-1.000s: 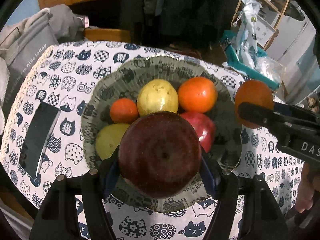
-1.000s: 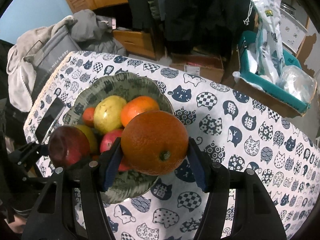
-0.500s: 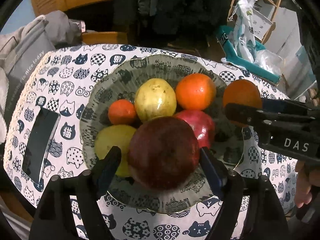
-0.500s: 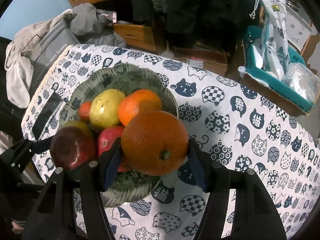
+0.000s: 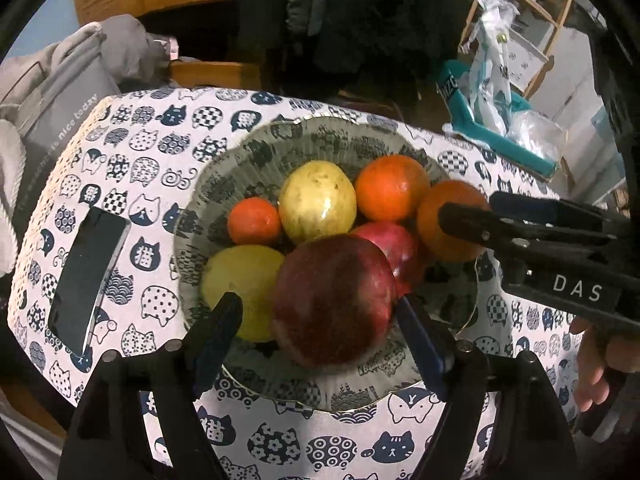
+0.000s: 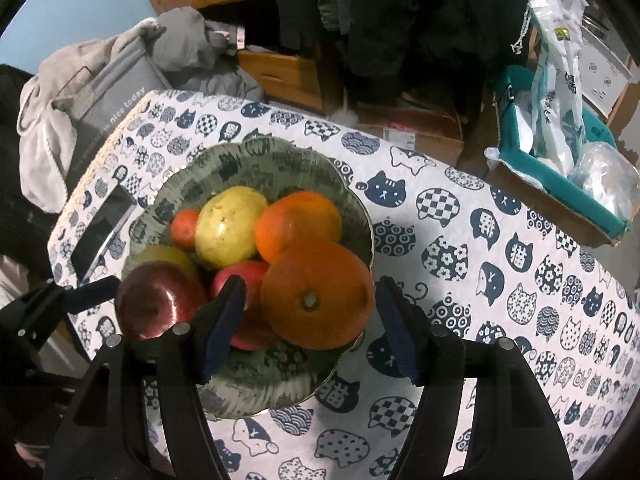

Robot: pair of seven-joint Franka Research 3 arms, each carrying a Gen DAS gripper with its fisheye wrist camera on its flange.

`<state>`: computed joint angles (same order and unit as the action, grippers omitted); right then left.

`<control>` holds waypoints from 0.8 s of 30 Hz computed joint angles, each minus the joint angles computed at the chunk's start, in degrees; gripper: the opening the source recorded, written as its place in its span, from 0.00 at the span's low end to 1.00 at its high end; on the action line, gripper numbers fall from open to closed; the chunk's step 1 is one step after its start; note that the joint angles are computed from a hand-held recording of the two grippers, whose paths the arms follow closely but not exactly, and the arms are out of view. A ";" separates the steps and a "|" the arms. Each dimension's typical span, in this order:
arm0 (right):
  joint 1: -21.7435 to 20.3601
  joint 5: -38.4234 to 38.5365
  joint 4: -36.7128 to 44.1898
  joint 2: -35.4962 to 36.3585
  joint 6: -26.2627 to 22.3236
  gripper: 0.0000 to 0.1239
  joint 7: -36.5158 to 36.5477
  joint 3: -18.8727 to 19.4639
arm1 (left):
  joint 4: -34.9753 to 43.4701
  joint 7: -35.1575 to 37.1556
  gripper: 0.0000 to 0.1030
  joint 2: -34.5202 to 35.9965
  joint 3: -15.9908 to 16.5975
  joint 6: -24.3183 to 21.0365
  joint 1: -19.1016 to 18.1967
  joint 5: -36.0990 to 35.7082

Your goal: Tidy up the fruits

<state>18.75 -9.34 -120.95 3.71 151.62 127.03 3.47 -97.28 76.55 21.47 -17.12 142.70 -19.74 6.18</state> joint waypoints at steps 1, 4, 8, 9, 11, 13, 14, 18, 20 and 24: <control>-0.01 -0.07 -0.18 -0.29 0.23 0.55 0.21 -0.04 | -0.09 -0.04 0.79 -0.16 -0.04 0.19 0.16 -0.27; -0.19 -0.85 -0.68 -1.49 0.34 0.55 1.27 -0.02 | -0.56 -0.10 0.79 -0.93 -0.32 0.95 0.94 -1.80; -0.65 -4.33 -1.47 -3.75 0.36 0.56 4.90 0.34 | -1.51 0.05 0.79 -2.38 -0.59 2.18 1.64 -3.38; -0.84 -5.64 -1.65 -4.39 0.25 0.56 6.10 0.54 | -1.80 0.16 0.79 -2.79 -0.63 2.51 1.73 -3.62; -1.26 -7.80 -1.71 -5.35 -0.34 0.57 7.81 1.06 | -2.21 0.14 0.79 -3.63 -0.57 2.94 1.75 -3.76; -1.73 -11.18 -1.75 -6.67 -1.47 0.59 10.64 1.75 | -3.06 0.26 0.79 -4.93 -0.57 3.78 1.88 -4.04; -1.95 -12.38 -1.80 -7.30 -1.84 0.60 11.69 2.12 | -3.31 0.34 0.79 -5.36 -0.55 3.97 1.95 -4.19; -2.99 -15.85 -2.40 -10.47 -2.72 0.60 14.42 3.69 | -4.85 0.96 0.79 -7.91 -0.61 5.80 2.33 -5.40; -3.60 -17.74 -2.54 -11.85 -3.62 0.60 15.56 4.64 | -5.40 1.36 0.79 -9.00 -0.57 6.58 2.42 -5.70; -4.63 -21.52 -2.90 -15.14 -5.47 0.62 17.65 6.71 | -6.79 3.10 0.83 -11.50 -0.68 7.81 2.95 -7.89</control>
<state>14.12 -30.86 -123.85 -11.43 146.15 144.69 10.18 -104.07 79.65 9.97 -17.79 150.50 -16.79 -1.72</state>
